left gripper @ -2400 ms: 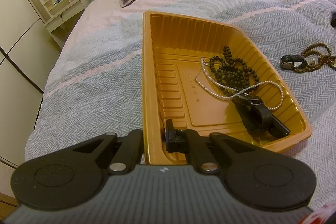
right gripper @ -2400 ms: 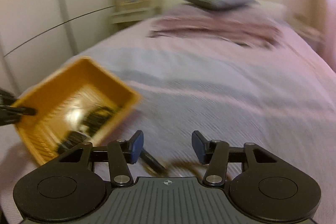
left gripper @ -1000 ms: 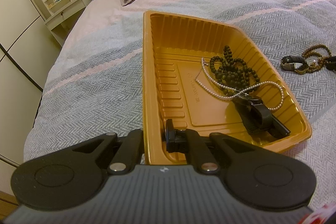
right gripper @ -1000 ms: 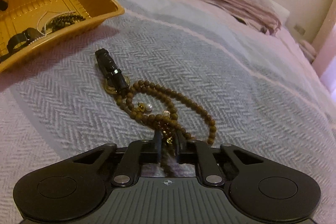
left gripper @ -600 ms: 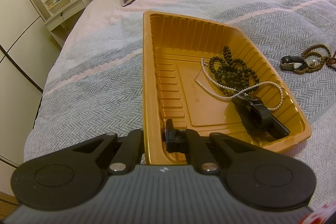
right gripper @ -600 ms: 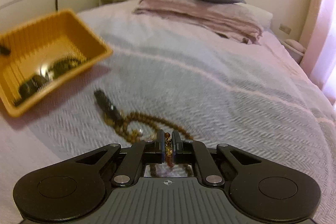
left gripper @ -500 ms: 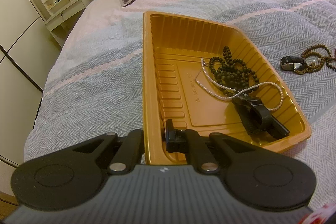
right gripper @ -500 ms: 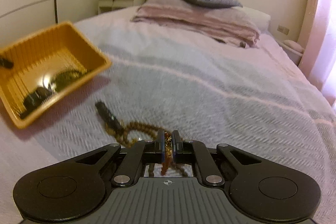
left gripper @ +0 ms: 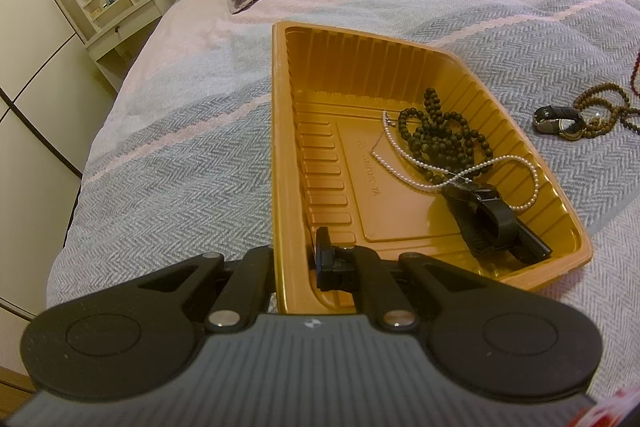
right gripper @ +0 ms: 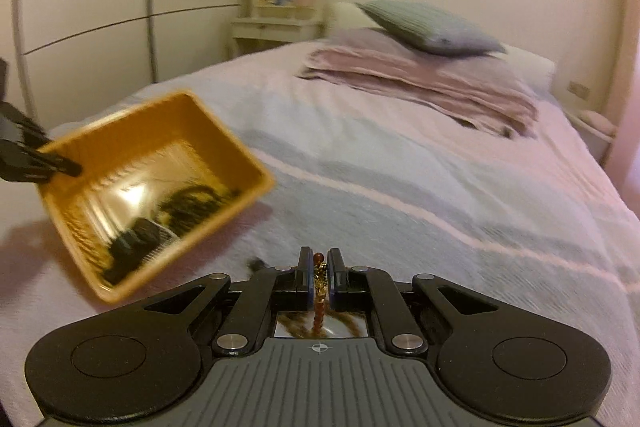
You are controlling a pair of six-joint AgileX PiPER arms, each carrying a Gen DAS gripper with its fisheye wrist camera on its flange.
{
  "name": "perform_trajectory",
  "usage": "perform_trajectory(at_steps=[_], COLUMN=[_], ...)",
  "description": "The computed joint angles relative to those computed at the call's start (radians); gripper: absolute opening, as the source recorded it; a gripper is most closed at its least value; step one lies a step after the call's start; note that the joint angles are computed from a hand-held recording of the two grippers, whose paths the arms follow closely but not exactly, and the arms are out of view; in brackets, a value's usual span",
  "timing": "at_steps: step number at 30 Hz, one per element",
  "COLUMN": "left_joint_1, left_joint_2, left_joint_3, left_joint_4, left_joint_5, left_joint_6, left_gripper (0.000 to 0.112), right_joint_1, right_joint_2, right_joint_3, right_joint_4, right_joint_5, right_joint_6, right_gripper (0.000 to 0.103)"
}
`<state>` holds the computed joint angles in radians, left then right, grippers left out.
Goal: Organize jewelry
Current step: 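Carry the brown bead bracelet over the tray and open the right gripper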
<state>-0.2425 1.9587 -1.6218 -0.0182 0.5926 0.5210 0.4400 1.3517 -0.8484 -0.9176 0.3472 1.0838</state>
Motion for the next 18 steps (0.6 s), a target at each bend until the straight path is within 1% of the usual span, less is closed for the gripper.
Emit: perform_trajectory(at_steps=[5, 7, 9, 13, 16, 18], left_joint_1=[0.0, 0.0, 0.001, 0.002, 0.002, 0.002], left_joint_2=[0.0, 0.0, 0.001, 0.003, 0.004, 0.004], left_joint_3=[0.0, 0.0, 0.0, -0.001, 0.0, 0.0], left_joint_4=[0.0, 0.001, -0.003, -0.006, -0.008, -0.008], left_joint_5=[0.0, -0.001, -0.002, -0.004, -0.005, -0.005], left_joint_6=[0.0, 0.001, 0.007, 0.01, 0.011, 0.01], left_gripper=[0.004, 0.004, 0.004, 0.004, 0.004, 0.004], right_joint_1=[0.038, 0.054, 0.072, 0.092, 0.103, 0.111], right_joint_2=[0.098, 0.147, 0.201, 0.301, 0.362, 0.396], right_joint_3=[-0.123, -0.183, -0.249, -0.37, -0.439, -0.482], right_joint_4=[0.131, 0.226, 0.319, 0.602, 0.764, 0.84], right_joint_5=[-0.075, -0.095, -0.098, -0.104, -0.099, -0.086], right_joint_6=[-0.134, -0.236, -0.342, -0.647, -0.814, -0.887], right_gripper=[0.007, 0.007, 0.007, 0.007, 0.007, 0.007])
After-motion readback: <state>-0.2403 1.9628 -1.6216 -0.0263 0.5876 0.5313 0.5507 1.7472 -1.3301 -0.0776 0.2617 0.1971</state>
